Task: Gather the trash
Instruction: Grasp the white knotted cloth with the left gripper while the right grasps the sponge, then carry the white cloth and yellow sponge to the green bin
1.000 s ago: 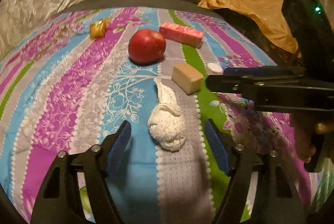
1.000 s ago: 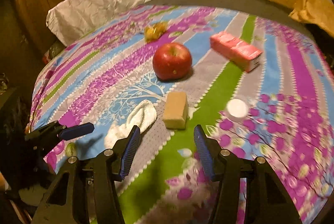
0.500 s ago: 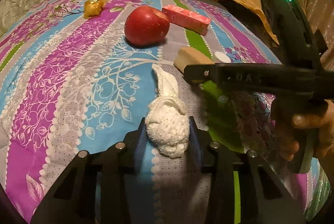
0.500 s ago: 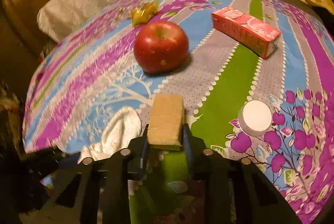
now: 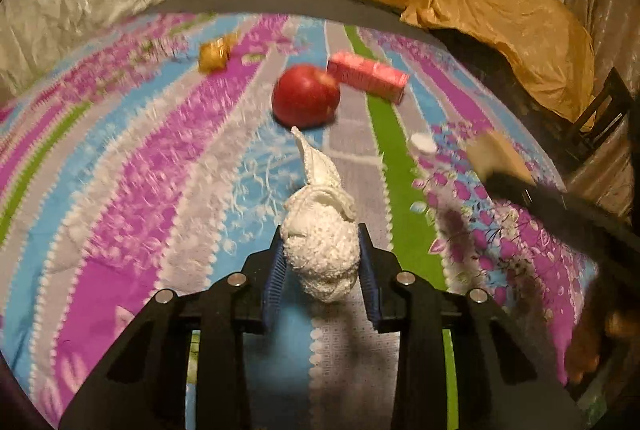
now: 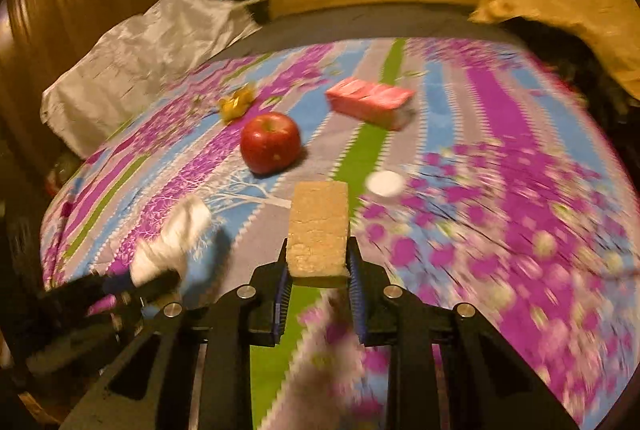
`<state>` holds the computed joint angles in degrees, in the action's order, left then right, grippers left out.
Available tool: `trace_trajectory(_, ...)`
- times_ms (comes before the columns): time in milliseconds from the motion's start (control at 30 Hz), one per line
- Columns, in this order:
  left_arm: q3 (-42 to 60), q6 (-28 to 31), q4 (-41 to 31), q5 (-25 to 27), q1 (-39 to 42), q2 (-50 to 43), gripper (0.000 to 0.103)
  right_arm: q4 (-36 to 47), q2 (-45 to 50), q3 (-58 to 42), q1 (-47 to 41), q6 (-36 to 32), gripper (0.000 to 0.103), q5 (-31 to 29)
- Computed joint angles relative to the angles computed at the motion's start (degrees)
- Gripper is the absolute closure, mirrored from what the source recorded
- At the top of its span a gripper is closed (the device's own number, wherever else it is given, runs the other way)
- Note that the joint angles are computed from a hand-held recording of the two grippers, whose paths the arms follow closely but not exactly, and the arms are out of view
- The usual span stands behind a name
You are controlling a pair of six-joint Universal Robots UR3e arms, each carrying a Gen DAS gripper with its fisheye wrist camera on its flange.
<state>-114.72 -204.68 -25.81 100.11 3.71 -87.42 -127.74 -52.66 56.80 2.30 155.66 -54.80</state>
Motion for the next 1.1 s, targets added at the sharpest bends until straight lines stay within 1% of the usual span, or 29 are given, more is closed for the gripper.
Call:
trace_trajectory(67, 2.9, -0.9, -1.7, 4.5, -3.0, -0.9, 0.071, -7.1, -7.5, 12.0, -1.3, 0.9, 0.076, -1.2)
trace_trajectory(133, 5.3, -1.8, -3.4, 7.6, -5.4, -1.5, 0.071, -14.6, -15.0, 24.0, -3.1, 1.9, 0.076, -1.3)
trace_trajectory(233, 8.7, -2.4, -5.6, 11.1, -8.6, -2.4, 0.071, -20.5, -23.6, 35.0, -5.9, 2.3, 0.076, -0.7)
trace_trajectory(400, 15.3, -3.0, -9.5, 15.9, -14.3, -4.3, 0.071, -24.4, -36.8, 46.3, -12.4, 0.8, 0.076, 1.4)
trace_trajectory(500, 21.1, -2.6, -12.1, 19.4, -18.2, -6.4, 0.071, -24.1, -41.7, 48.3, -15.4, -0.1, 0.076, 2.2)
trace_trajectory(567, 25.3, -2.1, -13.4, 21.6, -20.7, -8.2, 0.071, -21.1, -45.5, 49.0, -19.0, -1.7, 0.076, 4.2)
trace_trajectory(700, 35.1, -0.8, -16.6, 23.7, -25.0, -12.8, 0.071, -15.4, -51.5, 49.1, -27.2, -3.5, 0.076, 8.5)
trace_trajectory(833, 45.6, 1.2, -18.9, 25.0, -29.4, -18.5, 0.071, -4.9, -56.6, 46.5, -38.5, -7.5, 0.076, 14.8)
trace_trajectory(867, 47.6, 1.6, -19.4, 25.1, -30.1, -19.6, 0.071, -0.8, -57.6, 45.2, -41.9, -9.5, 0.076, 16.6)
trace_trajectory(900, 51.9, 2.3, -20.5, 25.3, -31.5, -22.0, 0.071, 2.8, -58.6, 44.1, -45.5, -11.5, 0.076, 18.5)
trace_trajectory(1000, 62.6, 3.5, -24.0, 24.9, -34.1, -28.1, 0.071, 11.4, -60.4, 41.2, -53.9, -17.4, 0.076, 22.2)
trace_trajectory(1100, 79.6, 5.5, -30.1, 24.4, -37.1, -37.7, 0.071, 24.2, -61.9, 36.8, -65.6, -26.6, 0.076, 26.9)
